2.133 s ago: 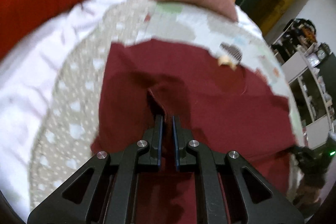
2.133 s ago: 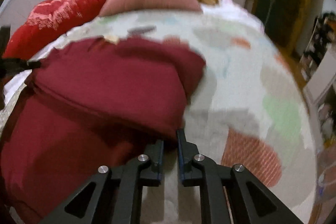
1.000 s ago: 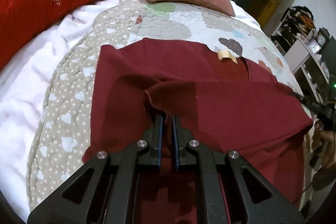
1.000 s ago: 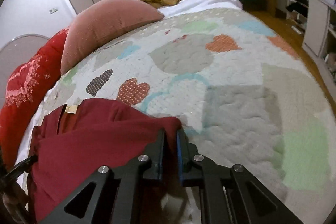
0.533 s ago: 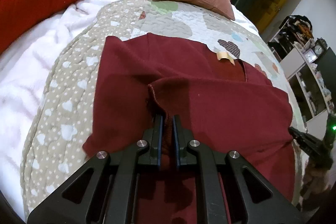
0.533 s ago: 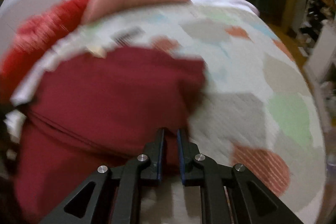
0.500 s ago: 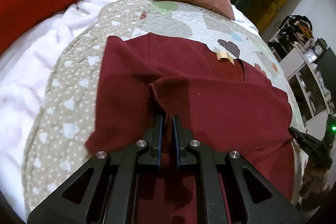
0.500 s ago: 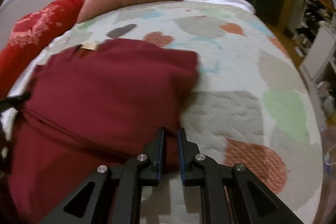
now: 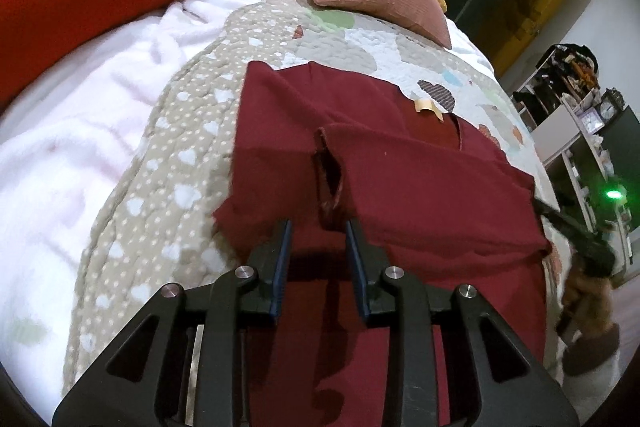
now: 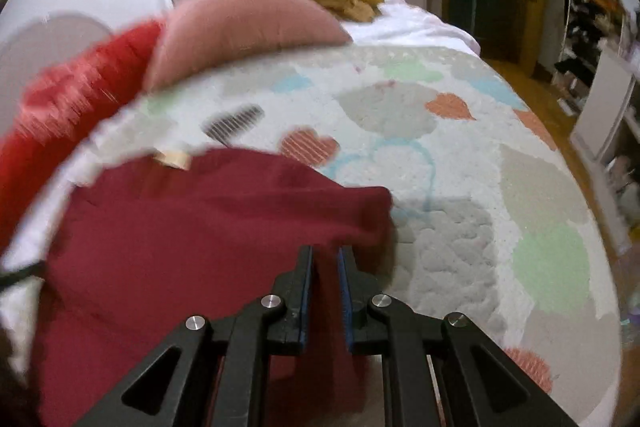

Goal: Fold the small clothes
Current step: 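Open the left gripper and lift it off the folded hem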

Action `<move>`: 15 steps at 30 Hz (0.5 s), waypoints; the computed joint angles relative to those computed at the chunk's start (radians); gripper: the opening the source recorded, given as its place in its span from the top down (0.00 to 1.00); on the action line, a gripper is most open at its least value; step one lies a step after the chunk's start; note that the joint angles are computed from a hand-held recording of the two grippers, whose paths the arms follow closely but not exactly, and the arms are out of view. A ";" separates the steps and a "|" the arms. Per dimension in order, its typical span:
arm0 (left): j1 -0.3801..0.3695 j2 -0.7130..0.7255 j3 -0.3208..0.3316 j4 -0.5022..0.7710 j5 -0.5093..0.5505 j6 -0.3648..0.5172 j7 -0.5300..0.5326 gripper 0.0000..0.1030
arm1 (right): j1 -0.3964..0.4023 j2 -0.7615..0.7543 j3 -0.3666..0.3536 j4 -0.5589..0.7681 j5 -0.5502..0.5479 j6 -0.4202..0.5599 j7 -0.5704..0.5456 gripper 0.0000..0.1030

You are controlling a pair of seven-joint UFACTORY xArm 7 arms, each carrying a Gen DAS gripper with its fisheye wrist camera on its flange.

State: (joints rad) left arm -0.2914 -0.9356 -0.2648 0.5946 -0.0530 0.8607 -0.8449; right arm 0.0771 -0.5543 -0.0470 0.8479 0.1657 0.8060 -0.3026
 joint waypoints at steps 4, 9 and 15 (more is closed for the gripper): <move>-0.005 -0.066 -0.002 -0.011 -0.001 0.081 -0.012 0.52 | -0.031 0.007 -0.016 -0.003 0.004 0.033 0.049 0.90; -0.025 -0.158 -0.007 -0.067 -0.039 0.110 -0.052 0.39 | -0.008 -0.099 -0.051 -0.018 0.051 0.109 0.016 0.90; -0.059 -0.210 -0.039 -0.081 -0.062 0.185 -0.084 0.39 | -0.027 -0.118 -0.011 -0.080 -0.007 0.119 0.012 0.90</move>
